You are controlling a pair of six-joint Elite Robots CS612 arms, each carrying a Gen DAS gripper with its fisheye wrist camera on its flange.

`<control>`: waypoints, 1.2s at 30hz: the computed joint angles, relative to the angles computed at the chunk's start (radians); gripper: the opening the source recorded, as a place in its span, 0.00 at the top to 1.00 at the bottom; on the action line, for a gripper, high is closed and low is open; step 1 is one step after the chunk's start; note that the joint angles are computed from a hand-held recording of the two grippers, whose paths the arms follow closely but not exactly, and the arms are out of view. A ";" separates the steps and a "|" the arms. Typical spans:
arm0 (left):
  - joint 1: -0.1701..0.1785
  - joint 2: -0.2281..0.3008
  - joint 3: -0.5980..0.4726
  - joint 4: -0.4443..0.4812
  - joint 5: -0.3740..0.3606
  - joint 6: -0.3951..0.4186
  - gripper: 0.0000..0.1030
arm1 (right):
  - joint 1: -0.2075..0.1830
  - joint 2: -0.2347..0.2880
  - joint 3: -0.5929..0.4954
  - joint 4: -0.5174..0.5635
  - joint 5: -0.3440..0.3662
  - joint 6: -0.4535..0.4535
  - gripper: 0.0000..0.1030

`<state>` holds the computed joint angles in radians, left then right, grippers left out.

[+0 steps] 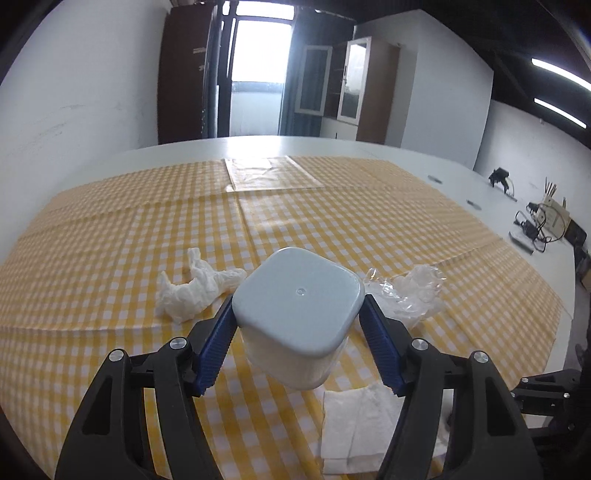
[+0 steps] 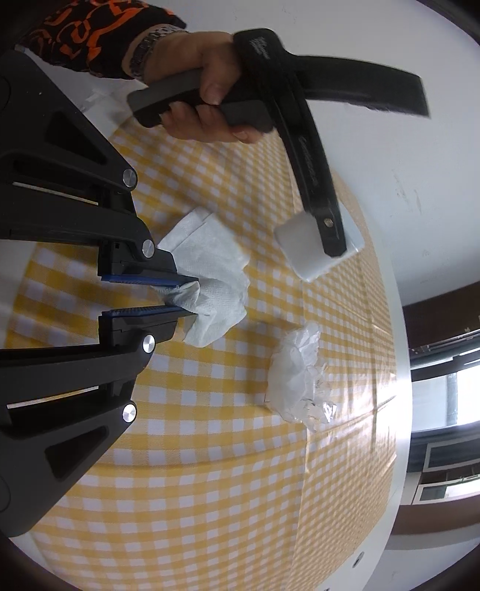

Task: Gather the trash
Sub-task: 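Carry the tissue and white cup down over the blue wastebasket with both tools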

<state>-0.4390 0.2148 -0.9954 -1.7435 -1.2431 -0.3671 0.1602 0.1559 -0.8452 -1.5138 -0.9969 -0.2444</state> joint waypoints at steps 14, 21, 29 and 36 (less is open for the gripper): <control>-0.101 0.141 -0.368 0.081 0.074 -0.074 0.35 | -0.011 0.124 -0.324 -0.009 0.004 -0.013 0.91; -0.156 0.220 -0.497 -0.009 0.161 -0.050 0.35 | -0.033 0.171 -0.423 0.037 0.060 0.027 0.91; -0.195 0.261 -0.599 0.099 0.187 -0.102 0.35 | -0.042 0.232 -0.556 0.120 0.106 0.008 0.91; -0.225 0.299 -0.676 0.245 0.229 -0.175 0.35 | -0.045 0.274 -0.654 0.178 0.113 -0.039 0.91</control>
<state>-0.6644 0.5142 -1.6715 -1.4990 -1.0144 -0.5417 0.1151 0.4303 -1.4993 -1.3362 -0.8842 -0.2832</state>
